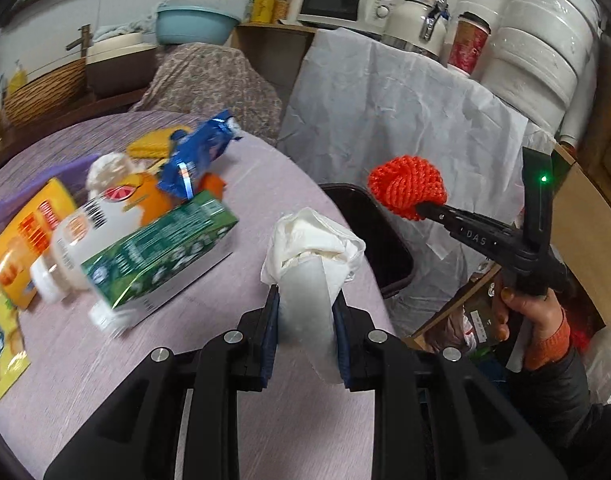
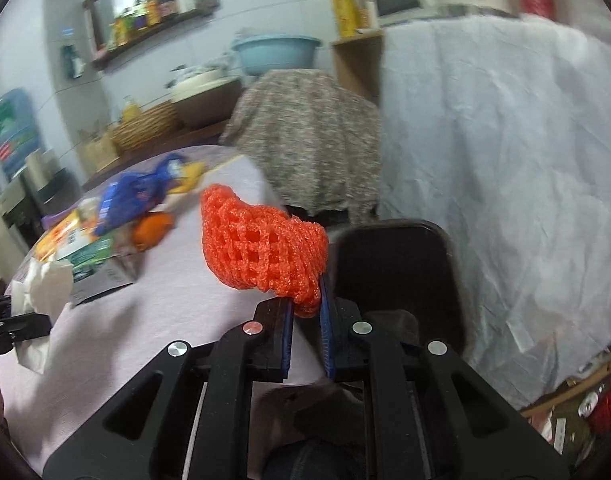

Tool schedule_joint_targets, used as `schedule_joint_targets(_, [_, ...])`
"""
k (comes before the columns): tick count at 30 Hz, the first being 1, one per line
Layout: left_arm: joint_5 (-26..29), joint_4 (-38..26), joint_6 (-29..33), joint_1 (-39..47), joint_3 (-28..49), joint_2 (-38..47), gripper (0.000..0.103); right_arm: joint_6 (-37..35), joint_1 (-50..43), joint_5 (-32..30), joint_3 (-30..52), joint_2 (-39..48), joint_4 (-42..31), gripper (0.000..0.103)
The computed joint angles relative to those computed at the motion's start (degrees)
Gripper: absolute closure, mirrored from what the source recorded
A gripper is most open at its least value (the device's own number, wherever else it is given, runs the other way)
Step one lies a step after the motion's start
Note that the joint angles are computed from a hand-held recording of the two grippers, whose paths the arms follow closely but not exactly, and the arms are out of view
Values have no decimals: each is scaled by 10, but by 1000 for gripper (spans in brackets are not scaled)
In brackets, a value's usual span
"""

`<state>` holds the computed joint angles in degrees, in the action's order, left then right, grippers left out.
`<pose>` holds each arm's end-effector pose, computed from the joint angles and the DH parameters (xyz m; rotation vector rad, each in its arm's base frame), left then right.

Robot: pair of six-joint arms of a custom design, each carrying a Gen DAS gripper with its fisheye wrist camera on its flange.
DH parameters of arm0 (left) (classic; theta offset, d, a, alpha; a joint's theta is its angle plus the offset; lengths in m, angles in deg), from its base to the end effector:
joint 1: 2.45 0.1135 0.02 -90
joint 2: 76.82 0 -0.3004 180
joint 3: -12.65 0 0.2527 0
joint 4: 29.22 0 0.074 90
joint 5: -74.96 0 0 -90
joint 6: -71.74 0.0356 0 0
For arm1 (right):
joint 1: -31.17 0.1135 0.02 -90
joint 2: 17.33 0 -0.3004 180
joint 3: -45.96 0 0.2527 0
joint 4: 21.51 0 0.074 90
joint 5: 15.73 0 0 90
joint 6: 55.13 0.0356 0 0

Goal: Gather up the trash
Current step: 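Carry the tissue and mesh net to the black bin and release both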

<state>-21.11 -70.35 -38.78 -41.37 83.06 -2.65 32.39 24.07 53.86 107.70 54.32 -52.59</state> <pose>0.2107 -0.1653 0.3087 0.3289 2.3587 -0.3806 0.2550 -0.0192 0.2847 -0.0936 2.2500 0.3172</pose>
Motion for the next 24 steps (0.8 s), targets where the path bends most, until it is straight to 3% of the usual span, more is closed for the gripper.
schedule_joint_targets(6, [44, 7, 10, -13, 129, 152, 78, -2, -58, 28, 23, 135, 42, 90])
schedule_joint_targets(10, [43, -7, 15, -23, 206, 225, 78, 11, -74, 40, 36, 218, 77, 88])
schedule_joint_targets(12, [57, -18, 7, -23, 239, 257, 78, 17, -78, 44, 40, 245, 85, 68])
schedule_joint_targets(14, [63, -27, 2, -21, 265, 283, 78, 24, -83, 46, 38, 259, 100, 56])
schedule_joint_targets(24, [46, -96, 0, -31, 438, 436, 78, 48, -130, 51, -18, 238, 152, 49])
